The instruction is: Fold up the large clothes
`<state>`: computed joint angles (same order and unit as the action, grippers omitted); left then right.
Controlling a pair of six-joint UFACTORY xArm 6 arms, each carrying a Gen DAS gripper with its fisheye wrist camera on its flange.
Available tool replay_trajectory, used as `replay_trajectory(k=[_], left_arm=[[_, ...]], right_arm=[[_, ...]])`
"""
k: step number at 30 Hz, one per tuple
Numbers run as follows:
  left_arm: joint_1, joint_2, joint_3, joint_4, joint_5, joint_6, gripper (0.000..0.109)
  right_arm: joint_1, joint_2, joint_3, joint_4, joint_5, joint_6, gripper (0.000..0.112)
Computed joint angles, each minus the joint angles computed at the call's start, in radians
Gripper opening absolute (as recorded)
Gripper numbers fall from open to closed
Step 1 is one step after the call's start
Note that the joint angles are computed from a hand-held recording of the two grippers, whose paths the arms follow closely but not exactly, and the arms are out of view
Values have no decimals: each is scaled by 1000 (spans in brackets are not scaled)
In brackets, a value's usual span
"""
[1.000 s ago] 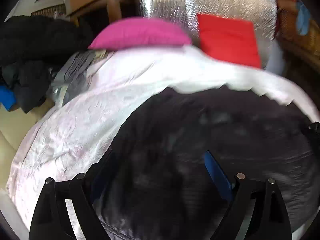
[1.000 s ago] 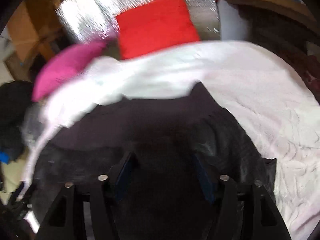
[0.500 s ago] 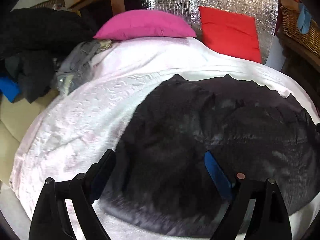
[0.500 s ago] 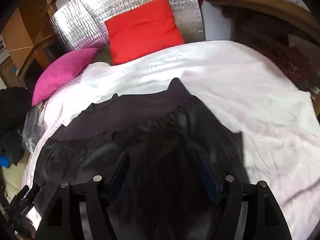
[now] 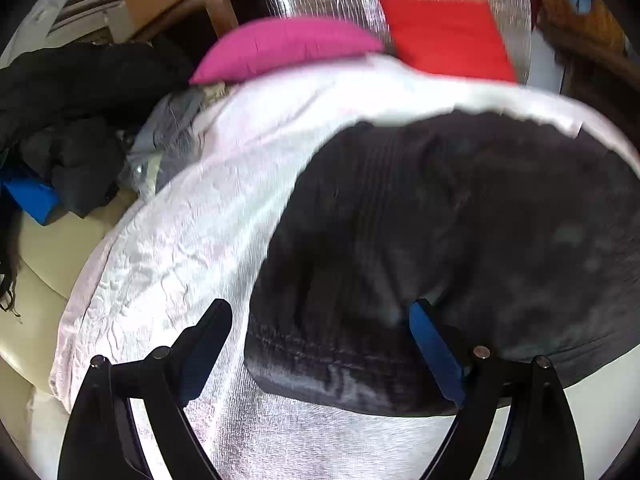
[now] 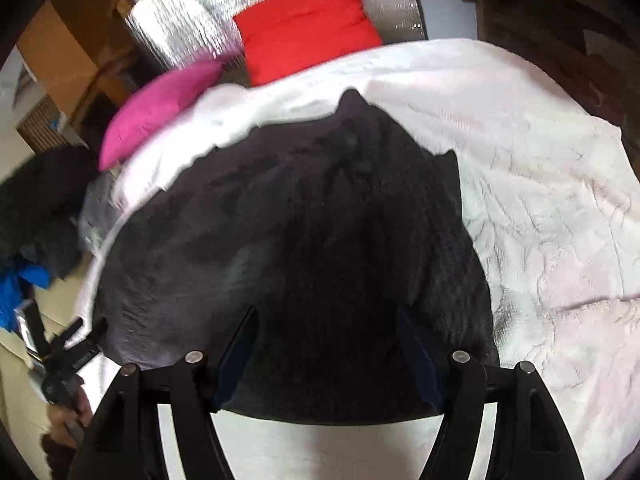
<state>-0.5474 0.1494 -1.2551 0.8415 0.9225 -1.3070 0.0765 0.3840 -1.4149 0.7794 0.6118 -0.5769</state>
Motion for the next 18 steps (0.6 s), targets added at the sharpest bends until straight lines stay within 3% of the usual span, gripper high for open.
replay_trajectory(k=[5, 12, 15, 18], left_arm=[[-30, -26, 17, 153, 3, -99, 90], [-59, -37, 13, 167, 11, -111, 90], [-43, -90, 78, 92, -84, -120, 90], [1, -170, 197, -55, -274, -148, 90]], right_arm=[[-36, -2, -29, 109, 60, -58, 74], [-58, -61, 33, 251, 130, -152, 74], [-70, -111, 101, 315, 182, -185, 76], [-83, -154, 183, 412, 234, -209, 80]])
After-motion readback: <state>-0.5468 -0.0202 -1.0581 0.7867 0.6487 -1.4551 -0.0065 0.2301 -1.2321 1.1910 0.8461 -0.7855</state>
